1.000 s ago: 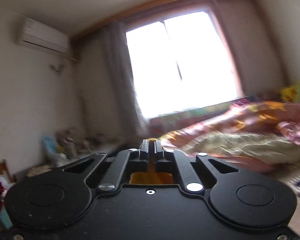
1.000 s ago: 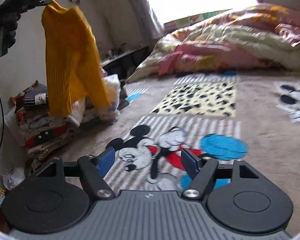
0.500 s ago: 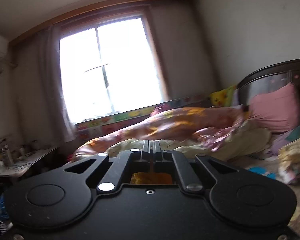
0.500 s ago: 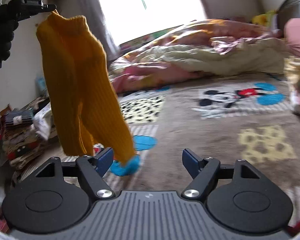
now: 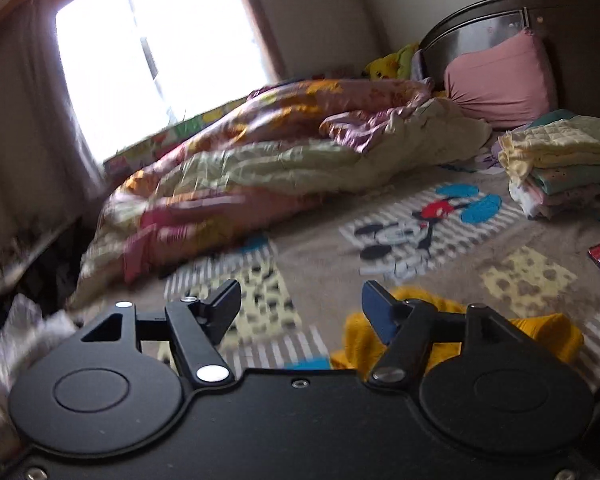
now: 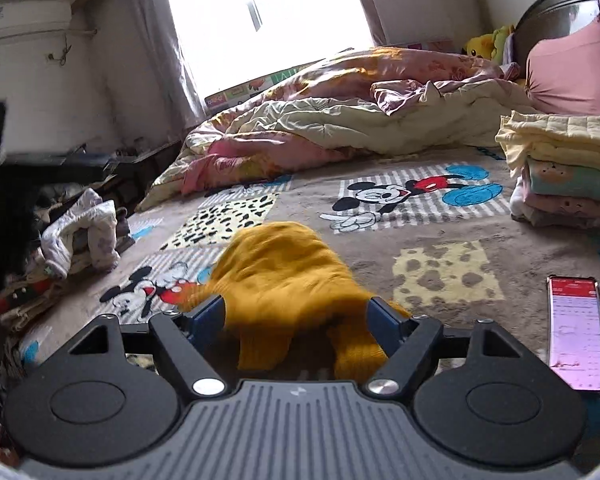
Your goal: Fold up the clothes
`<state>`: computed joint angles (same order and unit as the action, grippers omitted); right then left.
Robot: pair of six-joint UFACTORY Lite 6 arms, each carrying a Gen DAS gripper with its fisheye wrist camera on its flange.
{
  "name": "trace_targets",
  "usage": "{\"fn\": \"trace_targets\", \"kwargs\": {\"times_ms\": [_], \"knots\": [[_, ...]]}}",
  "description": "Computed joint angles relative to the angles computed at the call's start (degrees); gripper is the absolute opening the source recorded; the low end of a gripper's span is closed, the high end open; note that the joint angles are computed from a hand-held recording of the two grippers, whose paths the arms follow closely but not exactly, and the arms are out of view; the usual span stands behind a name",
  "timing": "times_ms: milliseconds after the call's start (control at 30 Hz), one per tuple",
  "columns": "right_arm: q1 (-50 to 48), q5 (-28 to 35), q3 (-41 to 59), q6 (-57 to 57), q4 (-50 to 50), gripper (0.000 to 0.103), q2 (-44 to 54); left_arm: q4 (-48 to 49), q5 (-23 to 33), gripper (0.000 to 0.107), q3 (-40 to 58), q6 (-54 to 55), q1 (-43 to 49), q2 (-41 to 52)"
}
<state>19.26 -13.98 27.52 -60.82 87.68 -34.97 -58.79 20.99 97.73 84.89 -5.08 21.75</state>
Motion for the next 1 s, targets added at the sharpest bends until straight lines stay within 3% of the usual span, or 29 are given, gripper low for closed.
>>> {"fn": "trace_targets", "kwargs": {"times_ms": [100, 200, 333, 400, 467, 500, 833, 1000], "knots": [[1.20, -0.71, -0.26, -4.39, 2.55, 0.076, -0.30, -5.46, 0.73, 0.068, -8.46, 3.96, 2.57, -5.14], [3.71, -2.41, 0.50, -6.77, 1.93, 0.062, 1.93, -8.23, 2.32, 0.068, -15.54, 6.53, 4.83, -9.02], [8.79, -7.02, 2.98, -10.25, -0.57, 0.061, 7.86, -12.06, 3.74, 0.068, -20.77, 10.00, 5.63, -9.78], [10.62, -8.96, 4.62, -11.52, -2.11, 0.066, 11.26, -14.67, 5.65, 0.068, -22.45, 13.67, 6.07, -8.96], [12.62, -11.59, 6.50, -13.09, -3.01, 0.083, 14.55, -16.55, 8.29, 0.068, -23.94, 17.25, 6.71, -7.92], [13.42, -12.68, 7.50, -14.07, -3.47, 0.083, 16.26, -17.77, 9.30, 0.068, -24.79, 19.48, 6.95, -7.34], [16.75, -18.20, 19.48, -24.34, -10.21, 0.080, 37.42, -38.00, 8.74, 0.068, -33.87, 55.06, 6.73, -3.28], [17.26, -21.00, 24.57, -26.92, -14.76, 0.069, 47.26, -55.90, 8.20, 0.068, -37.23, 85.04, 4.78, -1.55]]}}
